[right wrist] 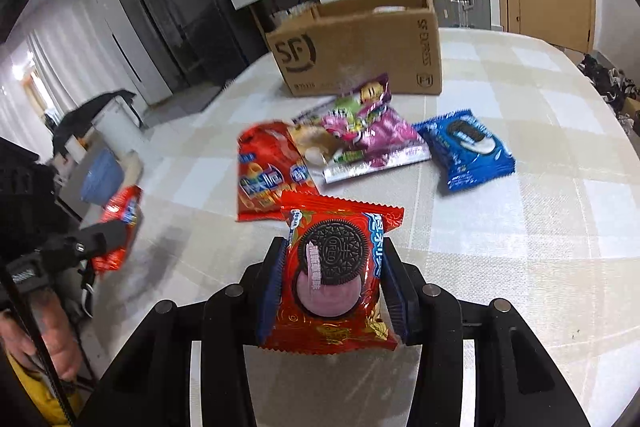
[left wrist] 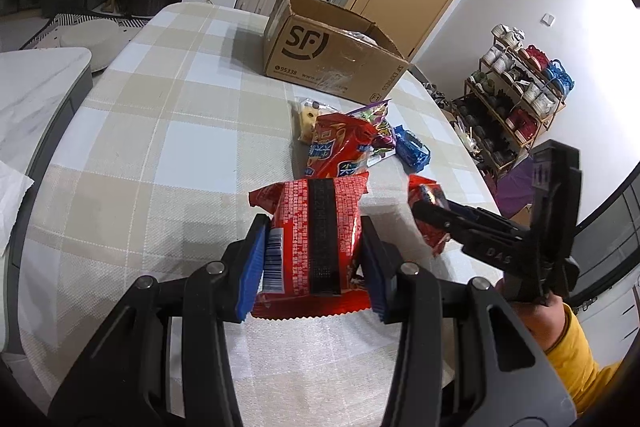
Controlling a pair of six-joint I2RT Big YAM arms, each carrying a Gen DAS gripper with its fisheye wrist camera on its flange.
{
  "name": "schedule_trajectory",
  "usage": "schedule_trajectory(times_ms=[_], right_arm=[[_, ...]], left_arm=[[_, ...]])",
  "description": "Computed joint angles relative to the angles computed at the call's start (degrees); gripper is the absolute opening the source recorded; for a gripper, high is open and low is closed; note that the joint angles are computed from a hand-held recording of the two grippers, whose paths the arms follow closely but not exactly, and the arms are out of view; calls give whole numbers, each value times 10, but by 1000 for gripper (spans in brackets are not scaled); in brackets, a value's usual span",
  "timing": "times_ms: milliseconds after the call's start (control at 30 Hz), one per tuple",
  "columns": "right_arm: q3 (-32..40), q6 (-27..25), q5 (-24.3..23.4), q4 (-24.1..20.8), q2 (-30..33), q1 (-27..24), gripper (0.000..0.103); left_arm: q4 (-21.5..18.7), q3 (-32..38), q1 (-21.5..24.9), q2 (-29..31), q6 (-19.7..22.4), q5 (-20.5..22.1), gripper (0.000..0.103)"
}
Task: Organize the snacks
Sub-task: 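Lift the wafer packet with the left tool while the right tool carries the Oreo packet toward the box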
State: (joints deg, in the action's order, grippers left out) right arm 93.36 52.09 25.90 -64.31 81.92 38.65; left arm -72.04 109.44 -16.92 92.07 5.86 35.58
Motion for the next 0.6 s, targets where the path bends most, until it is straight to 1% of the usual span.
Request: schedule_trajectory(times_ms=[100, 267, 433, 500, 600], right_arm=[[-10, 2, 5, 20, -20, 4, 46], [-13, -2, 29, 48, -49, 15, 46], [-1, -27, 58, 76, -67, 34, 46], [6, -37, 67, 85, -71, 41, 46], [23, -57, 89, 95, -76, 53, 46]], left_arm=[[1, 3, -6, -4, -2, -10, 40], [-3, 19, -17, -7, -2, -29, 40], [-4, 36, -26, -11, -11, -47, 40], [-4, 45, -29, -12, -16, -48, 40], [8, 52, -31, -18, -19, -31, 40]])
